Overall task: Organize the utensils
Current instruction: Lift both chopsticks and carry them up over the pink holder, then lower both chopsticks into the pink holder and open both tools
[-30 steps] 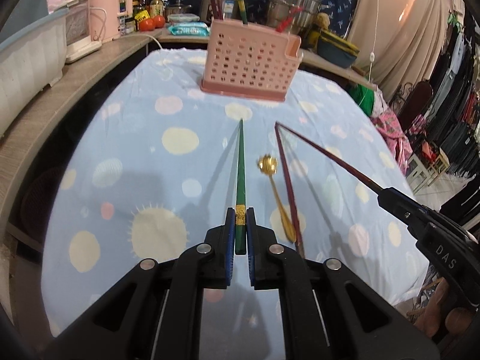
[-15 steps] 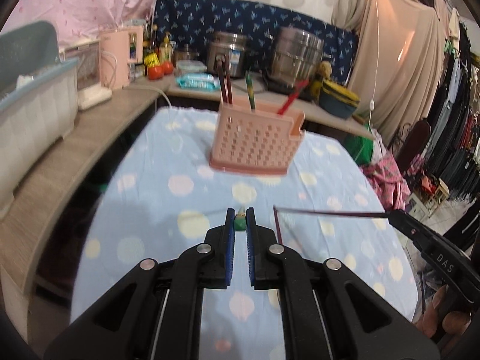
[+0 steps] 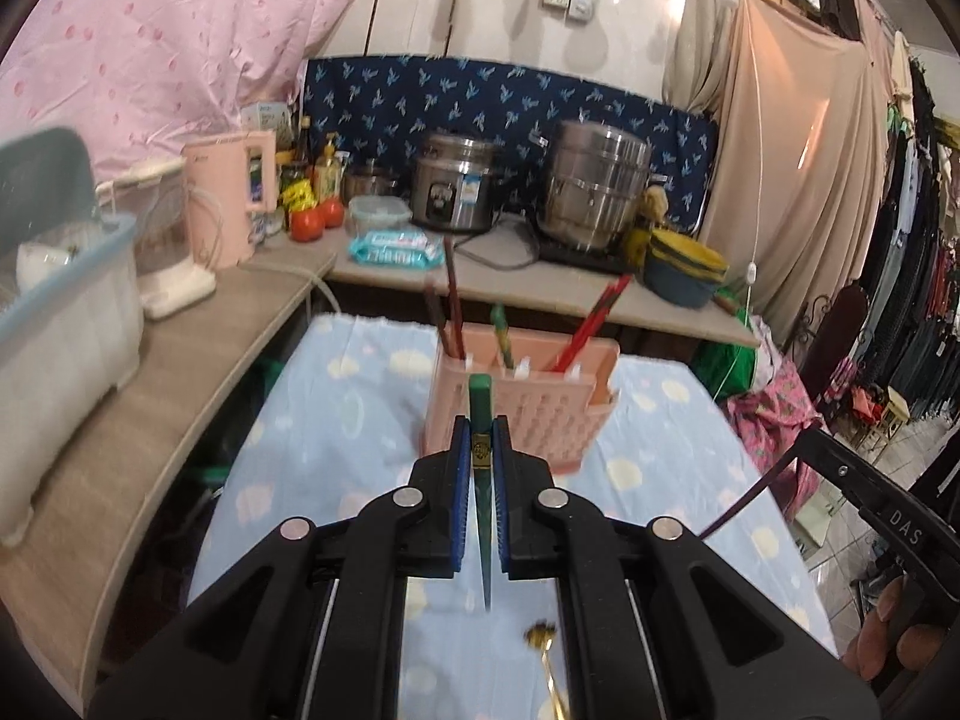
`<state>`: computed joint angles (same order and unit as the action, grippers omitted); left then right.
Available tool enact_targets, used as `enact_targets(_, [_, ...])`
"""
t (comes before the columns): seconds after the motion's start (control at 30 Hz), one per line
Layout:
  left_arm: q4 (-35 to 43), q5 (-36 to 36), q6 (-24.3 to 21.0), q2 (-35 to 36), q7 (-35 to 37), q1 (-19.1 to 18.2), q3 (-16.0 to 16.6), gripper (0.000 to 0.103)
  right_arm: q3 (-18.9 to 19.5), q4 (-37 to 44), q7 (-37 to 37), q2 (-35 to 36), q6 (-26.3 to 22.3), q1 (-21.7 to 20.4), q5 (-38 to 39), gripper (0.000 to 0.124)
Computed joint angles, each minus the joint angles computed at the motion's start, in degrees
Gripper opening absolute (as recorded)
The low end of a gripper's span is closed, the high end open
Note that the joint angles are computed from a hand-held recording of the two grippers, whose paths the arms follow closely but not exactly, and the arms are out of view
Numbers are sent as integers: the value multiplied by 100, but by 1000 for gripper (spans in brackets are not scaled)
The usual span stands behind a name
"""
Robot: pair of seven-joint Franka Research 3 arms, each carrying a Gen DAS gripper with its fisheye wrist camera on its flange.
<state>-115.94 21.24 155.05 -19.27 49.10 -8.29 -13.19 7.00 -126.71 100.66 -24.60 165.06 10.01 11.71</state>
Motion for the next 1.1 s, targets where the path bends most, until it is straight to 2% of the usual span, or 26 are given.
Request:
enact_targets(0.1, [425, 121, 91, 256, -9, 80, -19, 7, -133, 357, -123, 263, 93, 100, 121, 8])
enact_targets(0.3, [1322, 538, 221, 794, -183, 222, -79, 7, -61, 1221, -11, 866, 299, -72, -112, 8])
enact_targets(0.53, [2548, 1004, 279, 1530, -319, 115, -47, 7, -148, 2214, 30, 1515, 425, -15, -223, 8])
enact_targets(0.7, [3305, 1389, 157, 2021, -450, -39, 95, 7, -100, 2836, 511, 1931, 476, -110, -887, 8])
enact_targets(0.87, [3700, 1577, -54, 2363, -513, -173, 286, 7, -286, 3374, 583, 2402, 399, 72, -936, 8])
enact_targets(1.1, [3626, 1348, -234, 2558, -404, -200, 424, 7, -479, 3802, 599, 2893, 102, 310, -996, 8])
